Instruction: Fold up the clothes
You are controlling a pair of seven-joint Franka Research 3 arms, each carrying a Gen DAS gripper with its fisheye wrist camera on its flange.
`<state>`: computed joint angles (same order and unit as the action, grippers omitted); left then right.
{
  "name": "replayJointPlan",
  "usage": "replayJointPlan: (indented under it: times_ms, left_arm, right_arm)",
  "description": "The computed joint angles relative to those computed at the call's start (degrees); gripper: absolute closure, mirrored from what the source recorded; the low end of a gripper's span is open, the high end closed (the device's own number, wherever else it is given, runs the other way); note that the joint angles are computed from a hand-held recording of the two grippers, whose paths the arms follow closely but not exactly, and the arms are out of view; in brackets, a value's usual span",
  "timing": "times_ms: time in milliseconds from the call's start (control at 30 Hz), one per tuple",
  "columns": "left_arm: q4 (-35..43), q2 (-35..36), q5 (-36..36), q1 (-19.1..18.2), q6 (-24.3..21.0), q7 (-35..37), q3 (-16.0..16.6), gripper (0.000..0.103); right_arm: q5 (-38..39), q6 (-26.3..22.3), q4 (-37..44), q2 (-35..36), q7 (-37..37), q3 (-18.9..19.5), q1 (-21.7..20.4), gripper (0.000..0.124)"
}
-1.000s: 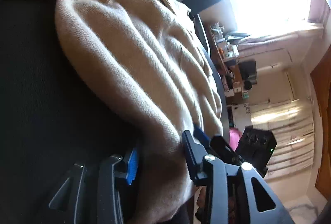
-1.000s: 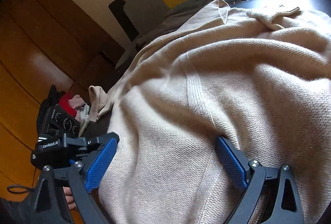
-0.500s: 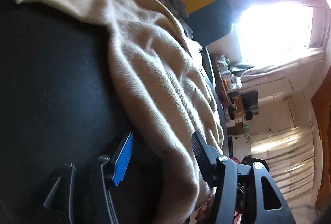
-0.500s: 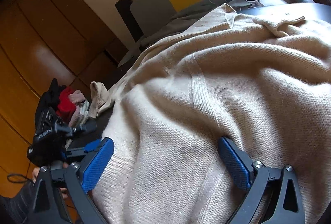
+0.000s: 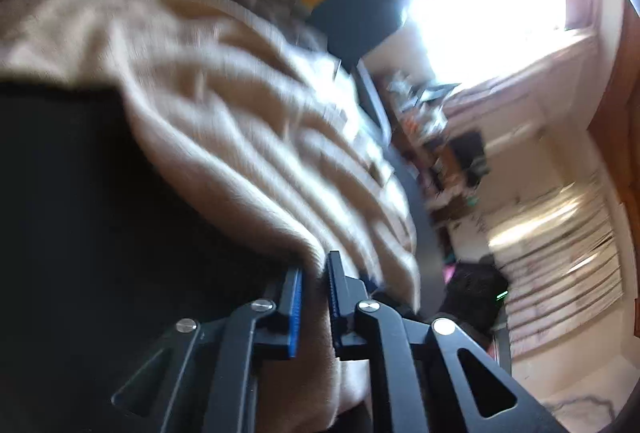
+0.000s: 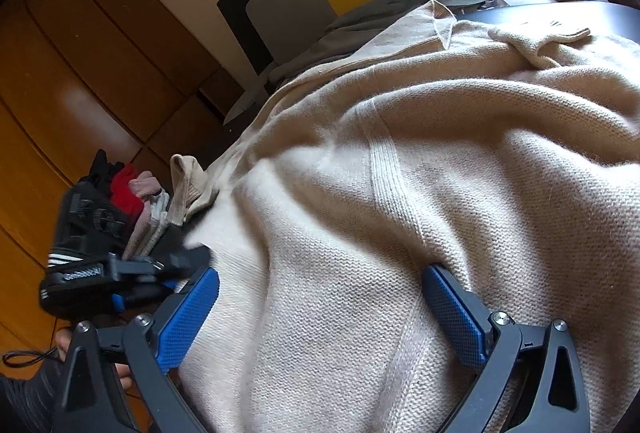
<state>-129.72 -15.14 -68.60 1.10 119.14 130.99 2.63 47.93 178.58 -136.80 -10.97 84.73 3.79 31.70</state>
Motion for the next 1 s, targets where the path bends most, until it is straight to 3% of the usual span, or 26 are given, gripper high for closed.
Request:
replayJointPlan:
  times_ms: [67, 133, 167, 233, 300, 433, 500, 633, 767, 933, 1000]
  left_arm:
    - [0.19, -1.31, -1.31, 0.87, -0.52, 1.6, 1.46, 0.103]
    - [0.56, -2.4, -2.58, 1.75, -1.23, 3.12, 2.88, 0.103]
    - [0.54, -2.91, -2.75, 2.12, -2.45, 3.84, 3.59, 0.1]
    - [0.69, -3.25, -2.87, 2.78, -4.02, 3.95, 4.35, 0.085]
    - [-0.31, -3.52, -0.18, 3.82, 0.54, 0.54, 2.87, 0.079]
    - [-0.57, 0.19, 5.92, 4.74, 3.5, -7.11, 2.35, 0.055]
    - [-0.16, 2.82, 8.56, 5.39, 3.87, -10.6, 2.1, 0.054]
    - [0.91, 5.24, 3.9, 4.9, 5.6, -6.26, 1.26, 0.044]
    - [3.46, 8.25, 1.1, 4.22, 5.46, -3.21, -0.85, 0.041]
    - [6.28, 10.89, 1.63, 4.26, -7.94, 0.06, -2.05, 0.042]
    - [6.84, 12.13, 0.07, 4.76, -16.07, 0.7, -2.02, 0.043]
  right_arm:
    - [-8.03, -1.49, -0.15, 0.04, 7.05, 3.87, -4.96, 0.021]
    - [-16.67, -3.25, 0.0, 0.13, 14.07, 6.99, -9.19, 0.021]
    - [-21.17, -4.12, 0.17, 0.19, 17.5, 8.38, -11.09, 0.021]
    - [-30.18, -5.44, 0.37, 0.27, 23.81, 11.13, -14.66, 0.021]
    - [-36.41, -6.09, 0.47, 0.32, 28.26, 12.53, -16.56, 0.021]
    - [-38.72, -5.54, 0.09, 0.36, 30.31, 10.07, -14.38, 0.021]
    - [-37.69, -5.43, 0.02, 0.34, 29.24, 8.32, -12.57, 0.021]
    - [-39.0, -5.53, 0.16, 0.43, 30.5, 8.43, -12.67, 0.021]
    - [-43.22, -6.98, 0.77, 0.53, 33.54, 9.4, -13.97, 0.021]
    - [-42.97, -7.53, 0.93, 0.52, 32.77, 8.0, -12.53, 0.021]
    - [-43.43, -8.17, 1.19, 0.56, 32.58, 7.97, -12.53, 0.021]
